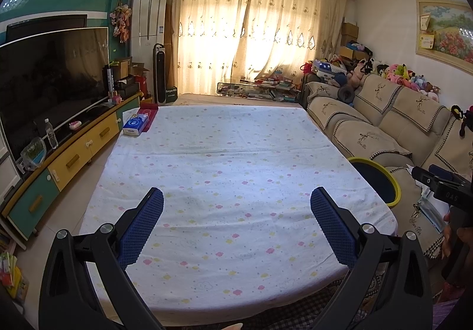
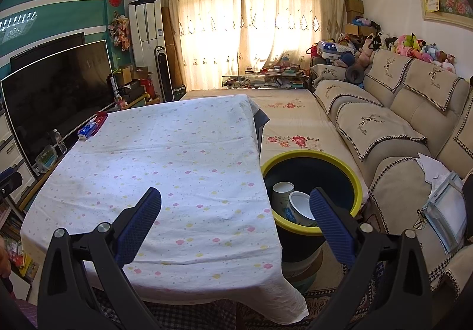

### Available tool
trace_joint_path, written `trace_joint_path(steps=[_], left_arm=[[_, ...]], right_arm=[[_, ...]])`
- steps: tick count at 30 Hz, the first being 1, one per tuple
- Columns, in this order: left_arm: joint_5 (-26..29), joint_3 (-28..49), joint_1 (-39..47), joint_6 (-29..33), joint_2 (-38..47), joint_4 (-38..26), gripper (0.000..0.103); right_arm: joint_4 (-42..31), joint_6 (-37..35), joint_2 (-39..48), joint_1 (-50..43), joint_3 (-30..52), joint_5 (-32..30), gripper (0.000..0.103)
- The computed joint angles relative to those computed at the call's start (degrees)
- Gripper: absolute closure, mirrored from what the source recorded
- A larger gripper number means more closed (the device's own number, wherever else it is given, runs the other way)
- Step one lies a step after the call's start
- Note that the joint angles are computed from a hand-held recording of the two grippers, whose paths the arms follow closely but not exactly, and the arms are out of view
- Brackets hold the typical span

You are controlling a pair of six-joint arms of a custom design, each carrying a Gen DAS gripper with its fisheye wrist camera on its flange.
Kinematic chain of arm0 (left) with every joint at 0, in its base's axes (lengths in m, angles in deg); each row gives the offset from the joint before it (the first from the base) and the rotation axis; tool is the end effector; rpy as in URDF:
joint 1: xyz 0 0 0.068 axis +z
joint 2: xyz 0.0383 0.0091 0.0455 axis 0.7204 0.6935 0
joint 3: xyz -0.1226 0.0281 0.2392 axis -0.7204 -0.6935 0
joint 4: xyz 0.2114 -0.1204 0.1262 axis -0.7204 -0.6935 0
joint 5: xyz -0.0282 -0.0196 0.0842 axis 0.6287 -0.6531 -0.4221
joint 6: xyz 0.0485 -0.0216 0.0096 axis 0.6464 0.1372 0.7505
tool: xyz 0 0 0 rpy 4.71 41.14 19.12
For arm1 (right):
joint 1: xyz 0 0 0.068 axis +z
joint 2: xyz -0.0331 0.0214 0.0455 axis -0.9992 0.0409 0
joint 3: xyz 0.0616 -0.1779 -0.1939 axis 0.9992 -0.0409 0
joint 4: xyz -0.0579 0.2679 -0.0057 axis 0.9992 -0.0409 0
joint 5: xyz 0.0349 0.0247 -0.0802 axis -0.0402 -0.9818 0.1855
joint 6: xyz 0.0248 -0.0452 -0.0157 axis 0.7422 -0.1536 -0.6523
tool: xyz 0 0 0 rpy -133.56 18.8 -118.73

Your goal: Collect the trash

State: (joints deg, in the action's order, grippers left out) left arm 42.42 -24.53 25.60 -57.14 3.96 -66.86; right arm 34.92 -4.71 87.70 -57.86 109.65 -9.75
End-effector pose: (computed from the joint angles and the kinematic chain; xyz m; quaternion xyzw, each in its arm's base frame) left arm 0.2708 -0.1067 0.3038 0.1785 0.8473 -0.1562 0.4753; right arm 0.1333 0.0508 0.3043 0.1662 0.8618 -0.0604 0.4754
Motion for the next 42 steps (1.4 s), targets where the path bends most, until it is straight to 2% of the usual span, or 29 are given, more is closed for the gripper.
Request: trace_joint_path(steps=[15, 28, 35, 39, 42], left_arm=[[-0.5, -0.1, -0.3, -0.1, 0.0, 0.3, 0.005], [2.6, 2.1, 0.7, 0.5, 2.9, 0.4, 0.005], [3.0, 4.8, 0.7, 0.4, 8.1, 0.4, 0.005], [3.2, 4.7, 0.6, 0.1, 10.2, 3.7, 0.005], [3.5, 6.8, 0.5, 0.2, 13.4, 3.3, 0.005]], right_arm=[[-0.1, 0.3, 0.2, 0.4, 0.0, 0.3, 0.007], [0.2, 2.4, 1.7, 2.3, -0.3, 0.9, 0.007], [2.7, 0.7, 4.0, 0.0, -0.6, -1.8, 0.007], [4.7, -0.4, 5.8, -1.6, -0.9, -3.7, 0.007], [6.3, -2.0, 7.0, -4.0, -1.2, -6.1, 0.007]])
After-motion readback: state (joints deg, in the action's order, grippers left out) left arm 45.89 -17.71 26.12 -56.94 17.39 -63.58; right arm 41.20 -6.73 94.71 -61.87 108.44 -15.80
